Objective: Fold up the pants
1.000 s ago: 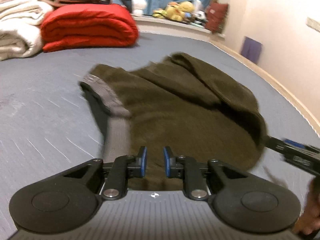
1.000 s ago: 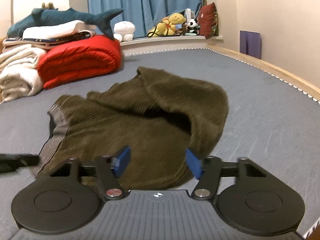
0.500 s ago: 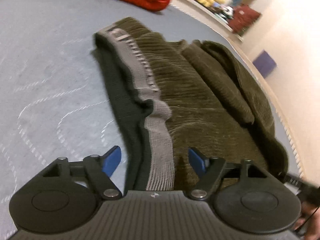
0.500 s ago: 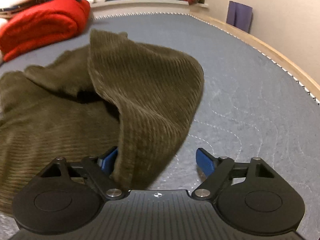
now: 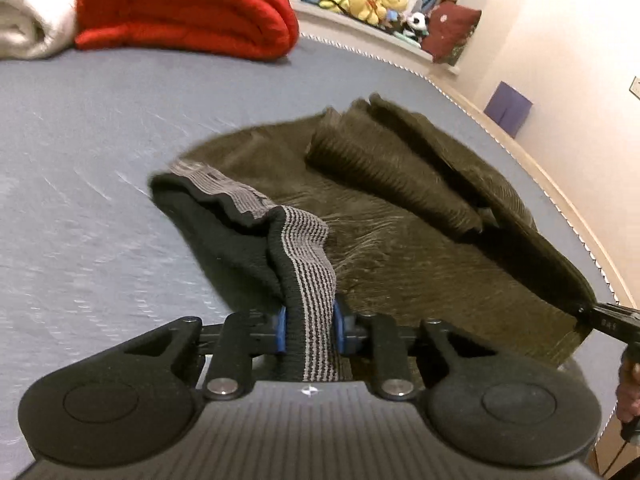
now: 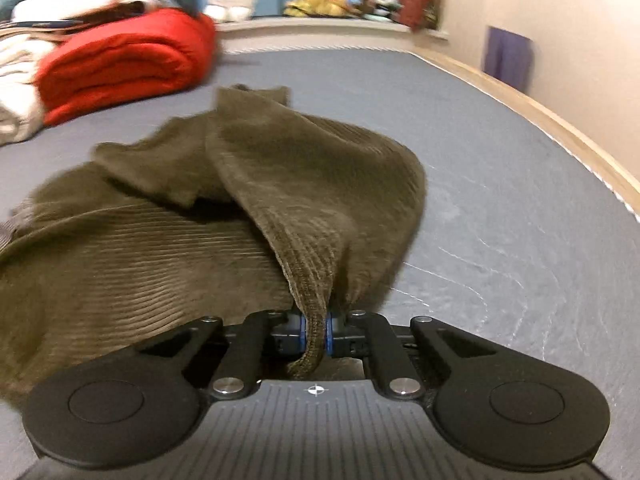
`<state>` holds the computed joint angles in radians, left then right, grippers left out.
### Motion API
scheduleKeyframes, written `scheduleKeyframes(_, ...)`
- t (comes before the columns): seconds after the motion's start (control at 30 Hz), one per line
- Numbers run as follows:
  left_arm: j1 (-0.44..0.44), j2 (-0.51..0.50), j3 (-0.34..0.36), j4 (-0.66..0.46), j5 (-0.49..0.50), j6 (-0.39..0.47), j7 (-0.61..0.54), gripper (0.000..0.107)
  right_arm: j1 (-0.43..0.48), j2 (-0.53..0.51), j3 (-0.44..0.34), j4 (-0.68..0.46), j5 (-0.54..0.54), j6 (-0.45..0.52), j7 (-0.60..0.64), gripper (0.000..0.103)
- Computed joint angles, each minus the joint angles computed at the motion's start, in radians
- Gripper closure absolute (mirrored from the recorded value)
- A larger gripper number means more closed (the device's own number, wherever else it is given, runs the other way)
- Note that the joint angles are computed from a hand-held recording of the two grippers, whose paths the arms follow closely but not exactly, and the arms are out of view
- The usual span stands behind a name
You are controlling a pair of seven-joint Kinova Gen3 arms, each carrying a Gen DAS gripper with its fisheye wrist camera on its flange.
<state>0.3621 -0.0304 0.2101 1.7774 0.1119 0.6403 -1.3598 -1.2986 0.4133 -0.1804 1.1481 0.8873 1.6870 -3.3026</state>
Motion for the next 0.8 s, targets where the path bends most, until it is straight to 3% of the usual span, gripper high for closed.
scheduleKeyframes(0.13, -0.054, -0.095, -0.073, 0.003, 0.094, 0.112, -0.084, 0.086, 0.0, -0.02, -0.121, -0.027, 0.072, -0.018, 0.087, 0.095)
scheduleKeyframes(0.23, -0.101, -0.168, -0.158, 0.003, 0.163, 0.234, -0.162, 0.087, 0.0, -0.05, -0.177, -0.026, 0.059, -0.133, 0.175, 0.095)
scheduleKeyframes(0.33, -0.14, -0.234, -0.226, 0.006, 0.152, 0.356, -0.232, 0.087, 0.004, -0.055, -0.228, -0.056, 0.015, -0.255, 0.297, 0.095)
scheduleKeyframes(0.4, -0.163, -0.262, -0.294, 0.014, 0.161, 0.437, -0.284, 0.086, 0.048, -0.047, -0.31, -0.066, -0.004, -0.336, 0.378, 0.095)
scheduleKeyframes(0.47, -0.206, -0.264, -0.292, 0.007, 0.146, 0.511, -0.309, 0.081, 0.091, -0.022, -0.39, -0.096, -0.037, -0.37, 0.46, 0.094)
scheduleKeyframes(0.5, -0.238, -0.256, -0.264, 0.004, 0.115, 0.542, -0.302, 0.072, 0.122, -0.007, -0.437, -0.116, -0.053, -0.362, 0.5, 0.091)
scheduleKeyframes(0.57, -0.3, -0.258, -0.171, -0.006, 0.034, 0.555, -0.259, 0.07, 0.162, 0.015, -0.51, -0.157, -0.064, -0.317, 0.565, 0.086)
scheduleKeyframes(0.67, -0.345, -0.297, -0.088, -0.032, -0.047, 0.52, -0.207, 0.064, 0.158, -0.049, -0.482, -0.109, -0.031, -0.345, 0.54, 0.066)
scheduleKeyframes(0.8, -0.273, -0.317, -0.147, -0.046, 0.022, 0.478, -0.182, 0.059, 0.107, -0.185, -0.297, 0.017, 0.018, -0.49, 0.377, 0.039)
